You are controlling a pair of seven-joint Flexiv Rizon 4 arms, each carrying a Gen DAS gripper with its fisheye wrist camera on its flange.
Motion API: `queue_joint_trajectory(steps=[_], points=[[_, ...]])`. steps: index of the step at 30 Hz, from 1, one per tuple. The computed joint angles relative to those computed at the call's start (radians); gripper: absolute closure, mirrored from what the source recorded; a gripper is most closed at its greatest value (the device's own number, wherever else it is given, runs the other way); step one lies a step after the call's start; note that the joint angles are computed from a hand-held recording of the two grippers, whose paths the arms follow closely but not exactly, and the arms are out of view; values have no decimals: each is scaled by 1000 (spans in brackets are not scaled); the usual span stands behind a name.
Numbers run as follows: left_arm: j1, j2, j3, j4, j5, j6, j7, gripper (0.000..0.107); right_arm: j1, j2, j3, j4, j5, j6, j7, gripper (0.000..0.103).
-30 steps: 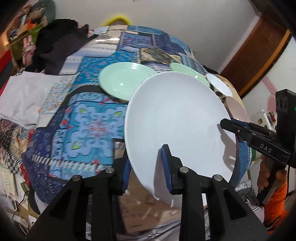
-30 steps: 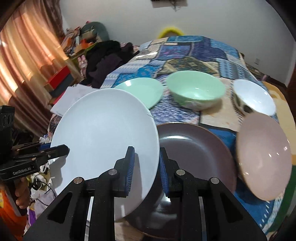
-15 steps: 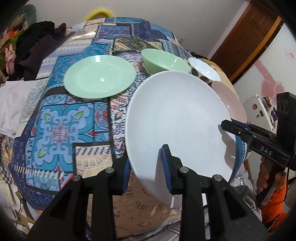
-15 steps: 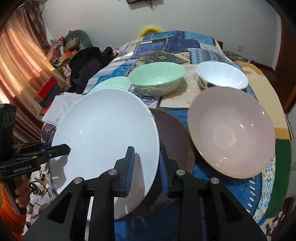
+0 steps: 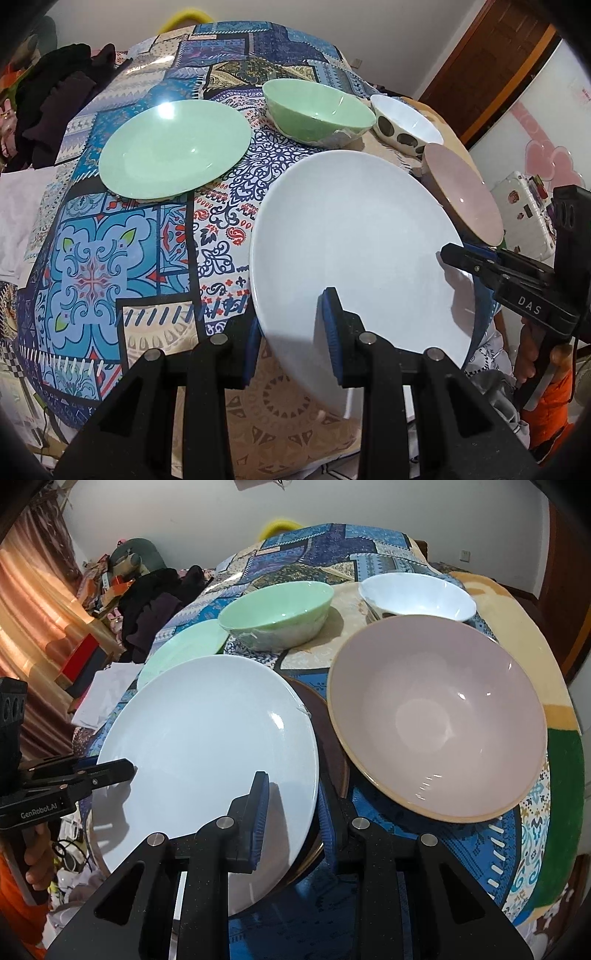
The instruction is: Organize plates and bowls
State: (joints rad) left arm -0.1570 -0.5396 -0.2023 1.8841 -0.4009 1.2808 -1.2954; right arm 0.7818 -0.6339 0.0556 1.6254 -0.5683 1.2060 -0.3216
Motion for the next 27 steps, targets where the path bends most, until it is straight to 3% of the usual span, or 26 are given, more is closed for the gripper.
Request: queue_joint_trajectory(steps=[22, 27], points=[[-36, -78, 47, -114, 63, -81, -81, 68, -8, 16, -10, 29, 7, 41, 7, 80], [-46, -82, 56, -123, 87, -87, -86, 67, -9, 24, -3, 25, -2, -15, -8, 76]])
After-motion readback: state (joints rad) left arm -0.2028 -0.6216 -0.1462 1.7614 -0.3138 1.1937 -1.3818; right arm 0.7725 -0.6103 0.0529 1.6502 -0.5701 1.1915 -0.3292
